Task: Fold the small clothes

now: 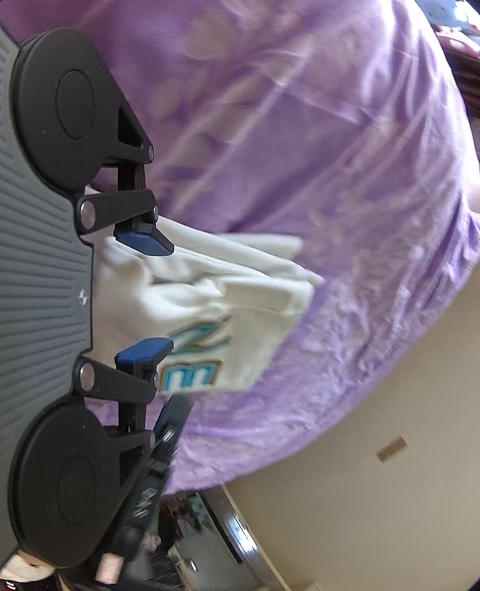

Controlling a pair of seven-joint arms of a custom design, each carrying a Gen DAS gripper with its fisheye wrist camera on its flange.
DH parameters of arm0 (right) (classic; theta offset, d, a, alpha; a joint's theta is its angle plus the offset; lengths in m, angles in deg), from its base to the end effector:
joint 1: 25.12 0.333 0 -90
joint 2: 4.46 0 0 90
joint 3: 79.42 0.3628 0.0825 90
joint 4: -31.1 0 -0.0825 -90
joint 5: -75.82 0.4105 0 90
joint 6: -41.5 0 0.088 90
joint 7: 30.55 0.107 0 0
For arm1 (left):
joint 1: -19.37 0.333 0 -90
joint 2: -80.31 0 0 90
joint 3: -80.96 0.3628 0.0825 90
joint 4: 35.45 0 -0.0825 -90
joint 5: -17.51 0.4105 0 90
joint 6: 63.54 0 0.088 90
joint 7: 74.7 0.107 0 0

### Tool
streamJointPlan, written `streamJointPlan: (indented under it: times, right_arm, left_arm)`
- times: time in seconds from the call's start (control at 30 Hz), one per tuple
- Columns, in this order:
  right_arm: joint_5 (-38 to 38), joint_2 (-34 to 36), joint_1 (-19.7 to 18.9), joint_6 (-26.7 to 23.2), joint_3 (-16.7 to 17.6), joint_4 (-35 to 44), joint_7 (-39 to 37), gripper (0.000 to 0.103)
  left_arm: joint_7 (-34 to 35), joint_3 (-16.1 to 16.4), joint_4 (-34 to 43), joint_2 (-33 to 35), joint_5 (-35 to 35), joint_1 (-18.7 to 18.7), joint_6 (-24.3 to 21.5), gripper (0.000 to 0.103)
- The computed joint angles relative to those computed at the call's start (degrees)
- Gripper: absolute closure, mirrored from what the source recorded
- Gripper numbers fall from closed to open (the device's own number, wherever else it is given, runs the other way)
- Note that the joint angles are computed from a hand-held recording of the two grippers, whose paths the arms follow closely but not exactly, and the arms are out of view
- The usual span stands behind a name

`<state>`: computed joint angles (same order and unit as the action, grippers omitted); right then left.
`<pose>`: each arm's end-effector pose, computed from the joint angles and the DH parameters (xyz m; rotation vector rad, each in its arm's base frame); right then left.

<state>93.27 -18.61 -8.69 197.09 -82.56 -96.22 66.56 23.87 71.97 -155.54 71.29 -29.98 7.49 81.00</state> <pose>0.5264 0.1106 0.5978 -1.5824 1.7938 -0.2818 0.5324 -0.2010 0.5890 1.9691 -1.9139 1.2011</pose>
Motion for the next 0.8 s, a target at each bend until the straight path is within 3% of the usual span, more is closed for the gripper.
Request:
streamJointPlan:
  times: [0.13,0.27,0.37,0.43,0.53,0.7,0.8]
  right_arm:
    - [-3.9,-7.4,-2.2,0.4,0.0,-8.3,3.2,0.060]
    - [-6.3,-14.3,-2.9,0.2,-1.0,-16.0,5.6,0.053]
    - [-8.8,-18.0,-3.0,-0.5,-0.9,-20.2,7.3,0.046]
    - [-9.9,-19.8,-2.0,-1.1,-1.1,-22.2,7.4,0.042]
    - [-11.6,-20.7,-0.4,-1.4,-0.7,-24.2,7.2,0.037]
    - [-19.3,-18.3,-3.9,-0.1,4.7,-24.8,12.6,0.044]
    - [-21.3,-18.0,-4.5,1.5,4.6,-25.3,16.0,0.059]
  left_arm:
    - [-8.1,-1.2,-1.4,-0.8,8.1,1.0,-0.6,0.039]
    - [-4.6,0.7,-2.0,-0.3,0.5,-0.2,-3.4,0.038]
    - [-0.8,0.8,-2.4,0.7,-5.7,-0.6,-2.6,0.039]
    - [1.6,0.5,-2.8,1.0,-8.4,-0.7,-1.1,0.062]
    - [4.6,0.0,-3.0,0.5,-11.1,-1.2,0.8,0.084]
    - [14.9,-0.3,-3.6,-4.1,-16.3,-3.9,6.6,0.087]
    - [14.7,-0.9,-3.9,-5.5,-12.4,-4.1,9.0,0.088]
